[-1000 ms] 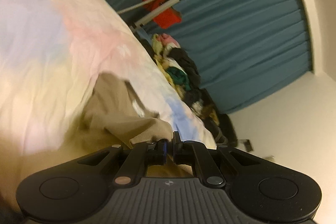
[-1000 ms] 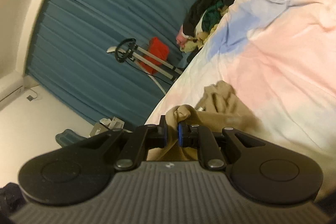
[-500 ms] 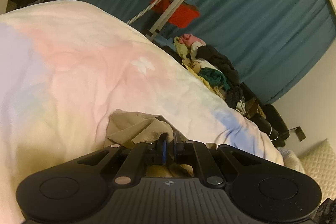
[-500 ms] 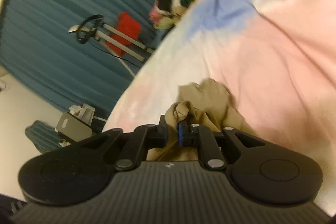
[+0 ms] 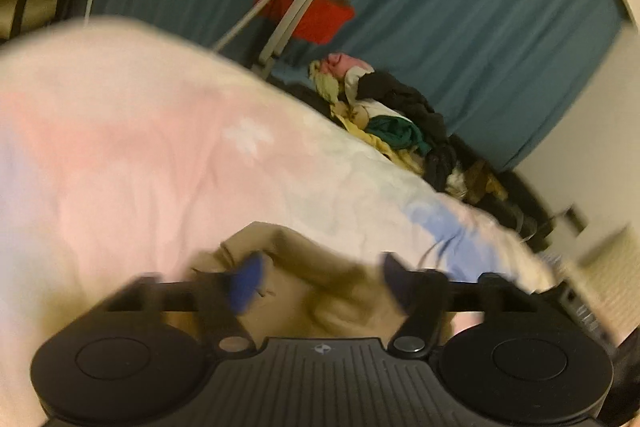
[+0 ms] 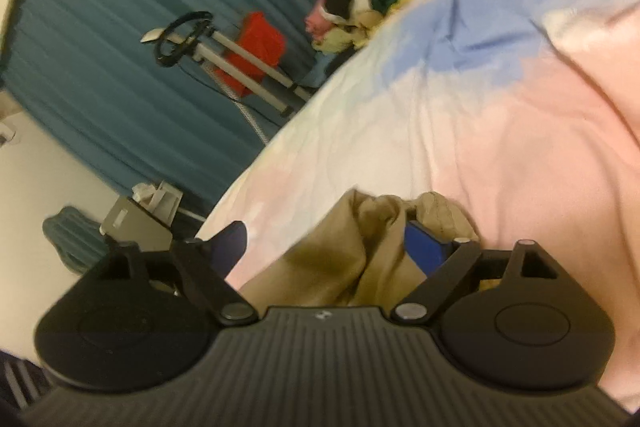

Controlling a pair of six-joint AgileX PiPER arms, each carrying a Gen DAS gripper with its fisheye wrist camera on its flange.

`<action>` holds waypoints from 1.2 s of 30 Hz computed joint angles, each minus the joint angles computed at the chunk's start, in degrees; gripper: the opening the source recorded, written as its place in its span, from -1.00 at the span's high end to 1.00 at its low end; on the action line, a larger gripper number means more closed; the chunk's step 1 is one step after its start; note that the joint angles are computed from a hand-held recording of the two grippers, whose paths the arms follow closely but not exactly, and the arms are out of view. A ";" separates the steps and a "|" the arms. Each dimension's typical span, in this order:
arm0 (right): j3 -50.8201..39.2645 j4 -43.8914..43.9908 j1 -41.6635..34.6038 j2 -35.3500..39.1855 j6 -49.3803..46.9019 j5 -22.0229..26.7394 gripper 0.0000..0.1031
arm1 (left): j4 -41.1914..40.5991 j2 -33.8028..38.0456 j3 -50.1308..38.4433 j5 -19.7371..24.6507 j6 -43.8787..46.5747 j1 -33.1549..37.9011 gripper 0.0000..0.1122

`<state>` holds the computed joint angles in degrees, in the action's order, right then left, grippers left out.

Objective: Fold clothes

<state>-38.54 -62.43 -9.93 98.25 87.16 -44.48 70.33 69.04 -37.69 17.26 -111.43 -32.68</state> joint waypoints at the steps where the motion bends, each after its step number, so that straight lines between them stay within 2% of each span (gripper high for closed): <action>1: 0.95 -1.78 -0.25 -1.82 -0.01 0.33 -0.68 | -1.41 -1.13 -0.59 5.22 3.42 -3.79 -0.63; 3: 4.00 -3.95 -0.28 -6.44 -1.65 2.54 -0.68 | -3.14 -3.08 -1.27 14.07 8.99 -11.34 -0.70; 6: 10.49 -0.74 0.70 -12.85 -12.08 6.14 -0.68 | -4.68 -4.52 -1.12 21.92 12.34 -19.88 -0.73; 7: 12.61 1.71 1.19 -14.50 -16.66 6.93 -0.56 | -5.92 -4.34 -1.01 22.00 13.01 -20.16 -0.73; 8: 13.21 2.65 1.85 -14.97 -18.94 7.69 -0.28 | -7.19 -4.15 -0.91 22.05 13.70 -20.42 -0.73; 11: 11.04 6.35 5.22 -12.15 -23.71 9.58 0.10 | -6.82 -1.58 -1.18 21.50 13.07 -18.95 -0.73; 14: 7.06 13.66 9.81 -7.44 -31.14 11.43 0.12 | -5.11 2.00 -1.87 20.06 11.17 -15.63 -0.73; 16: 2.63 21.32 14.38 -3.15 -38.08 14.19 0.13 | -3.01 5.68 -2.88 16.60 8.77 -11.61 -0.71; 17: 0.33 22.28 15.50 -1.07 -38.28 15.65 0.14 | -1.91 7.59 -3.54 15.35 7.54 -9.94 -0.71; 19: -1.91 19.21 15.28 1.30 -34.84 16.34 0.14 | -1.56 11.08 -4.80 15.91 7.73 -8.54 -0.67; 21: -1.54 19.73 14.97 1.76 -36.57 16.06 0.19 | -4.19 12.31 -4.73 12.79 10.50 -6.11 -0.61; 23: -0.53 21.63 15.19 0.81 -38.79 16.76 0.21 | -4.91 11.46 -4.03 12.18 10.40 -5.93 -0.61; 29: 4.73 23.76 15.35 -7.81 -42.36 18.13 0.16 | -2.89 8.13 -3.18 19.79 10.17 -13.08 -0.61; 33: 8.04 14.18 12.21 -15.17 -32.31 17.77 0.16 | -5.31 4.04 -2.10 23.30 10.03 -18.28 -0.61; 36: 11.53 10.31 11.31 -20.74 -28.62 18.87 0.16 | -6.93 1.52 -1.79 27.97 9.73 -23.87 -0.62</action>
<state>-27.02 -52.13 1.38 77.51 58.54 -25.61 63.40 70.55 -39.48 45.24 -101.69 -56.55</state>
